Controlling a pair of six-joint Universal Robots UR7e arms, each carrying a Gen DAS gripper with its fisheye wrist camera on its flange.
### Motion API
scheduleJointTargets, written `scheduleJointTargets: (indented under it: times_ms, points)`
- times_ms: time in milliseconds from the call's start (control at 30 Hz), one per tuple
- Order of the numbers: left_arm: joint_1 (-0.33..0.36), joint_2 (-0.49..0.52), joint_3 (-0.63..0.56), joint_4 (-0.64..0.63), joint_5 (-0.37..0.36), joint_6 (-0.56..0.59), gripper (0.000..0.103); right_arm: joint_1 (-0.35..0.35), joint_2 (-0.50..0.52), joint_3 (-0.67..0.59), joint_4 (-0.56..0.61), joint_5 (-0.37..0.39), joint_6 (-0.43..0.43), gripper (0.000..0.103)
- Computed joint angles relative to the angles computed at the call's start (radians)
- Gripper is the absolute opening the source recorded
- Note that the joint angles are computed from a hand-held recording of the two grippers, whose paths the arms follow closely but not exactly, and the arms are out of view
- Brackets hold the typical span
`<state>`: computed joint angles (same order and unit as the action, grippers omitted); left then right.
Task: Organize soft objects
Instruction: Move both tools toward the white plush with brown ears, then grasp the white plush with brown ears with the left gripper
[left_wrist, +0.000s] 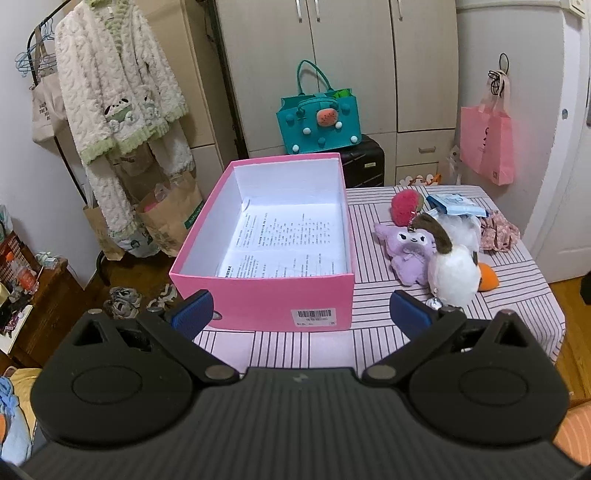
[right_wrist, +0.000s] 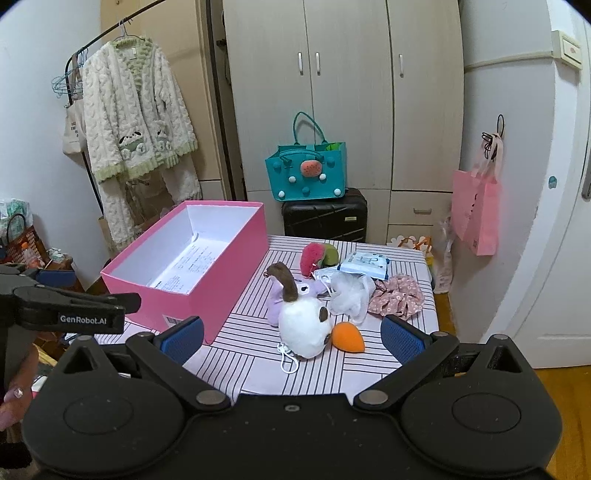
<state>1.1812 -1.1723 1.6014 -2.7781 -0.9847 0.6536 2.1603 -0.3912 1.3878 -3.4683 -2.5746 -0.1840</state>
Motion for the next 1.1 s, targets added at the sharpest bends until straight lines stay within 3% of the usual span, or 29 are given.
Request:
scheduleJointTargets:
  times_ms: [533, 833, 967, 1100]
  points:
    - [0.016, -0.005, -0.008, 0.048, 0.000, -0.068, 0.103, 0.012, 0.030, -0.029, -0.039, -0.040, -0.053, 0.103]
    - [0.029, 0.000, -0.005, 0.011, 0.000, -0.068, 0.103, 0.026, 0.059, -0.046, -0.079, -0.071, -0.132, 0.103]
    - [0.032, 0.006, -0.009, -0.015, -0.026, -0.053, 0.103, 0.021, 0.075, -0.056, -0.155, -0.062, -0.246, 0.103]
    - [0.035, 0.015, -0.023, -0.011, -0.087, -0.033, 0.101, 0.015, 0.156, -0.177, -0.325, -0.116, -0.495, 0.103]
